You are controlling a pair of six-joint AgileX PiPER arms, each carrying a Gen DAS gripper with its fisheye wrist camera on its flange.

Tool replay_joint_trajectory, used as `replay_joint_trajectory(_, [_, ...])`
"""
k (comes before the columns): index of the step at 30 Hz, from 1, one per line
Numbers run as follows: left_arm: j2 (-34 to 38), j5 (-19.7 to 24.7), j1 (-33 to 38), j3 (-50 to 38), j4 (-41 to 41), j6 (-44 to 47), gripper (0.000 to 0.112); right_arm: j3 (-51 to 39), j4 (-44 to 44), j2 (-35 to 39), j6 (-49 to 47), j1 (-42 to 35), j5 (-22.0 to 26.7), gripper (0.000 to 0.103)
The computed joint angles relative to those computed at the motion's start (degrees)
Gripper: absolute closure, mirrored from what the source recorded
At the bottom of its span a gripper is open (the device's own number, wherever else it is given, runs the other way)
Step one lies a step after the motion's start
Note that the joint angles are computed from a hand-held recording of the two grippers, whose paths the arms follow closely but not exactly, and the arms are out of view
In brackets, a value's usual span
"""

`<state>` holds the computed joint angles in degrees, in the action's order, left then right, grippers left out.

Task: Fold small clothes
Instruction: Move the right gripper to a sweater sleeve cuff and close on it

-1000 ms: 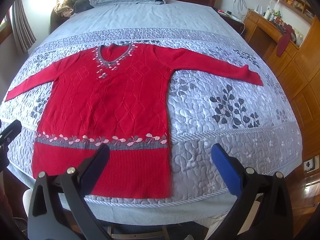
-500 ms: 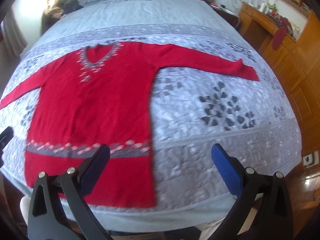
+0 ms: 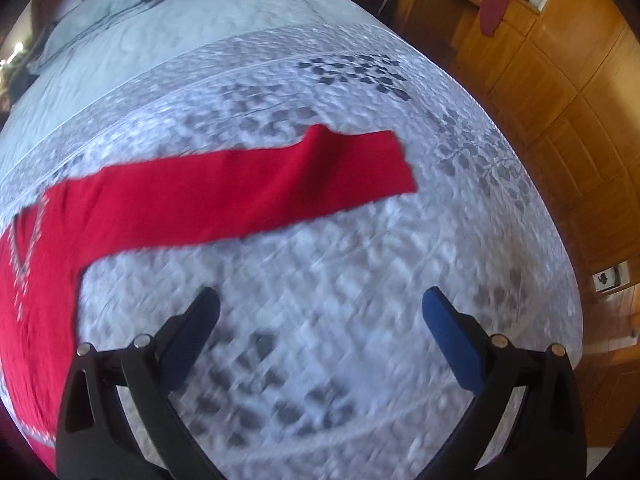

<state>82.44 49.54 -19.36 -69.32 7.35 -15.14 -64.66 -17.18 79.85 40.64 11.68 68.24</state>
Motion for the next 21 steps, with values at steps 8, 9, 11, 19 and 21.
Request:
replay_joint_trajectory(8, [21.2,0.3,-10.4,-19.1,4.7,-9.8,0.013,-3.7,13.4,12.6,-22.5,-24.5,-13.2,0.009])
replay_joint_trajectory(9, [23.6,0.7,-11.3,-21.5,5.4,-10.5,0.013,-4.4,15.0,14.0,-24.3,-26.0,-13.4,0.018])
replay_joint_trajectory(11, [26.4,1.5,-12.6,-24.7,6.0,-11.1,0.013,-5.7,18.5,17.1,-28.0,-28.7,-12.8,0.035])
replay_joint_trajectory(19, [29.8,1.3,-13.4,-26.4,8.6,-12.3,0.013,-5.9,20.1,20.0,-31.1,-30.0,-15.5,0.061])
replay_joint_trajectory(21, [29.2,1.0,-12.6,-25.3,8.6,-12.0,0.013,-7.0,17.9,20.4,-29.5,-28.8,-15.1,0.087])
